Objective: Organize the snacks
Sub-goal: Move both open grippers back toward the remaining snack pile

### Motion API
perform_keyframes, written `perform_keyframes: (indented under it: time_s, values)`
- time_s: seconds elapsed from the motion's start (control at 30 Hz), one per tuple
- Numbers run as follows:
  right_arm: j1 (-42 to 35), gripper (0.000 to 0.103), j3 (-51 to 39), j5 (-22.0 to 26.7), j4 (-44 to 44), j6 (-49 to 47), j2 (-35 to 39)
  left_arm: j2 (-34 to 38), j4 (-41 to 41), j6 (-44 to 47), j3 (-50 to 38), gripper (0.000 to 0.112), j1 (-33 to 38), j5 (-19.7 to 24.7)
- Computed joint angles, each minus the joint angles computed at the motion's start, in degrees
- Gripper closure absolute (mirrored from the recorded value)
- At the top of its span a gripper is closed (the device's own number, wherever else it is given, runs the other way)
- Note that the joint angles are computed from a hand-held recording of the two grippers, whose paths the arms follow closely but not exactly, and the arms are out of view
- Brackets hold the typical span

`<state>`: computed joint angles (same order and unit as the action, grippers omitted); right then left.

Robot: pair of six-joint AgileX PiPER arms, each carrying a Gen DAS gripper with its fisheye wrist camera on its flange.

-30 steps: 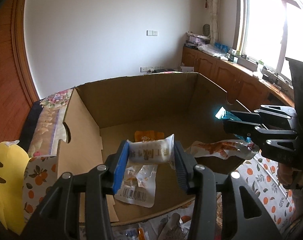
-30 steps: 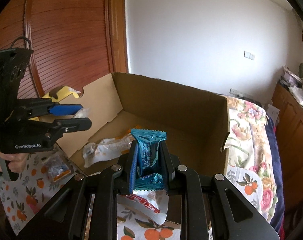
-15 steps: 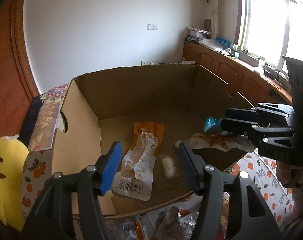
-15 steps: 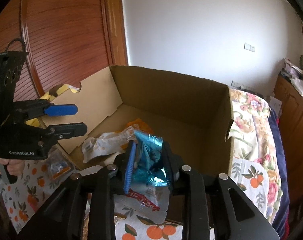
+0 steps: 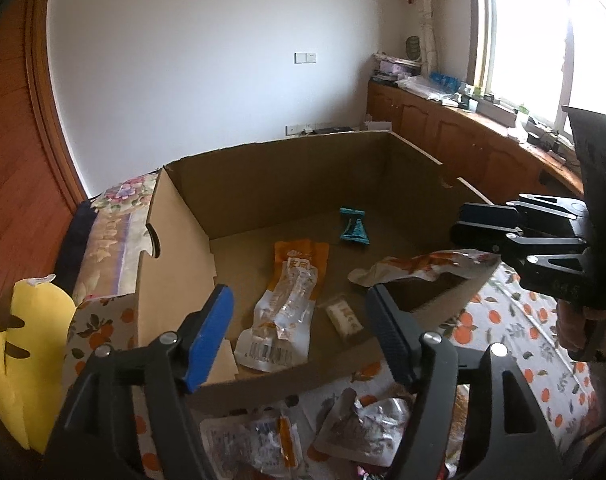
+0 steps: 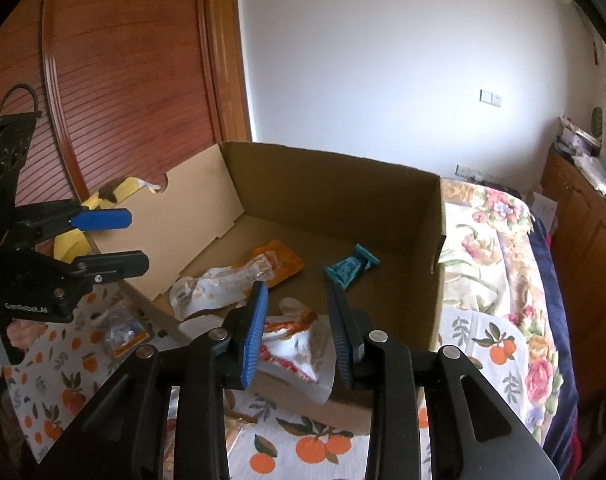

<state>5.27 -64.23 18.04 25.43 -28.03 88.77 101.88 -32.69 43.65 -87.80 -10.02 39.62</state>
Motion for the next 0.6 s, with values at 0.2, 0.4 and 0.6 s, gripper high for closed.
perform_keyframes:
  time_s: [0.2, 0.4, 0.6]
  values:
    - [1.71, 0.070, 3.49, -0.27, -6.54, 6.74, -5.21, -4.52, -1.45, 3.23, 3.91, 0.042, 1.00, 1.85]
    - [3.99, 0.066, 9.16, -0.44, -12.62, 14.33, -11.79, -10.70, -4.81, 7.48, 10.84, 0.042, 2.52, 3.87]
    - [7.37, 0.059, 16.96, -1.54, -21.31, 26.44, -18.39, -17.07, -9.94, 14.50, 20.90, 0.042, 4.85, 5.50]
